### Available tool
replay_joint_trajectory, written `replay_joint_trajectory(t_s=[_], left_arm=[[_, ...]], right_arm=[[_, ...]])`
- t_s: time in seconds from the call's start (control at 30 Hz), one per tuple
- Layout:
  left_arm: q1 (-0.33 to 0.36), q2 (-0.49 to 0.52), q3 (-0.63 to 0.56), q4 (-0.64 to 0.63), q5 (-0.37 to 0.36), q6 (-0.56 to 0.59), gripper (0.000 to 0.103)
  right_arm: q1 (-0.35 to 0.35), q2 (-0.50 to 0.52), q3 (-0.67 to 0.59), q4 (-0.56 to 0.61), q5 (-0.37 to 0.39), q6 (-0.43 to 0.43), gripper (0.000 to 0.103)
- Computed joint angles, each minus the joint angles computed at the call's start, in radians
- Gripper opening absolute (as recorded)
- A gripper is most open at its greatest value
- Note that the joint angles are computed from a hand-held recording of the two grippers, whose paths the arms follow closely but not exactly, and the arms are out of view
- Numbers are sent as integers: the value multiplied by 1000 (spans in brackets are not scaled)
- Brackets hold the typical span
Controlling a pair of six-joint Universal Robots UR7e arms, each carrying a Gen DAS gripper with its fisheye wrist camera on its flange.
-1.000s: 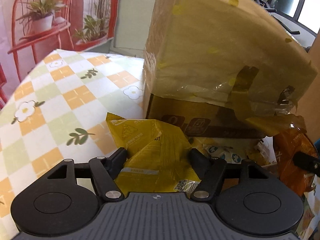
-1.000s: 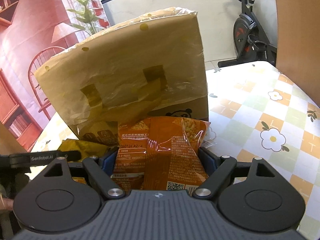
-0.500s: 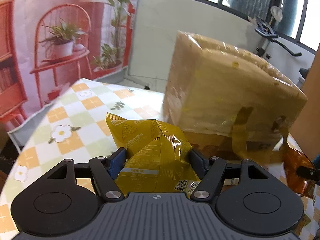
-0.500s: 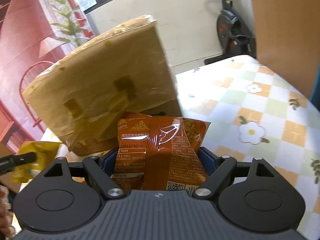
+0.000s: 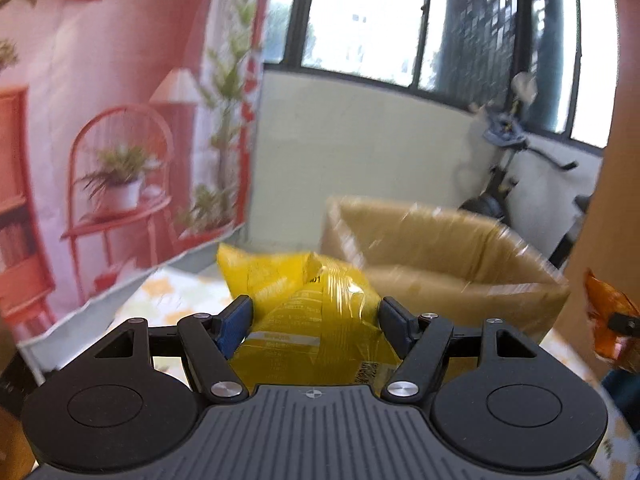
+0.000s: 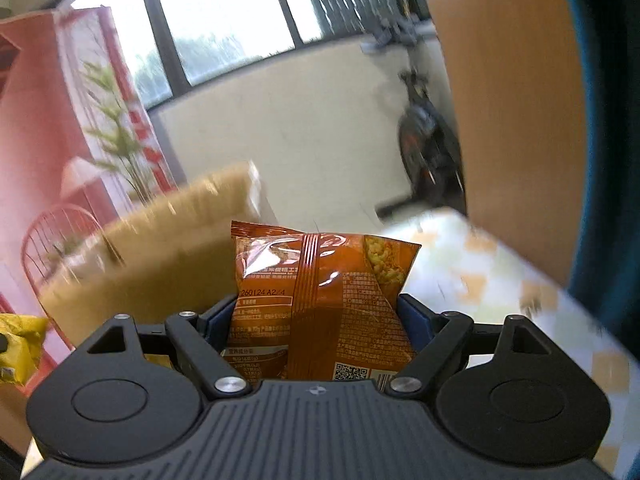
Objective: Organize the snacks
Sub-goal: 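Lift both held bags and carry them over the open box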
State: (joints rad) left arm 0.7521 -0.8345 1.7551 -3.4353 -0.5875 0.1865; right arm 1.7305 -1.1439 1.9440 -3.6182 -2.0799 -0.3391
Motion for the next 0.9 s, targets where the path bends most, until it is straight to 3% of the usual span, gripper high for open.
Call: replay_joint_trajectory(t_s=[0.03,0.07,0.2,0.33,0.4,0.43,0.5,0.57,0.7,0.8,0.9], left_arm=[[-2,10,-23,-10,-17,23,51],[-6,20,-49,1,-28,38,47],[-11,81,-148,19,-72,102,48],[13,93,-169,124,-108,-30,48],[25,70,-135,164,-137,-81,54],[29,57,-110,180,-139,-110,67],[51,12,-39,185,-150,-159,81],[70,-34,26,219,-157,-225,83],[115,-116,93,447,-141,-480,85],[164,-160,118,528,-211,-676,85],[192,-174,125,557,-261,-793,86]], right_arm=[[9,7,-17,-11,14,-20,84],[17,14,-37,-18,29,-42,84],[36,56,-125,-2,96,-105,84],[41,106,-189,21,116,-138,84],[35,101,-182,54,139,-109,84],[33,100,-173,63,146,-104,84],[27,94,-155,68,152,-106,84],[20,87,-141,85,149,-87,84],[10,76,-116,80,137,-63,84],[7,70,-98,79,132,-48,84],[5,68,-88,78,129,-46,84]])
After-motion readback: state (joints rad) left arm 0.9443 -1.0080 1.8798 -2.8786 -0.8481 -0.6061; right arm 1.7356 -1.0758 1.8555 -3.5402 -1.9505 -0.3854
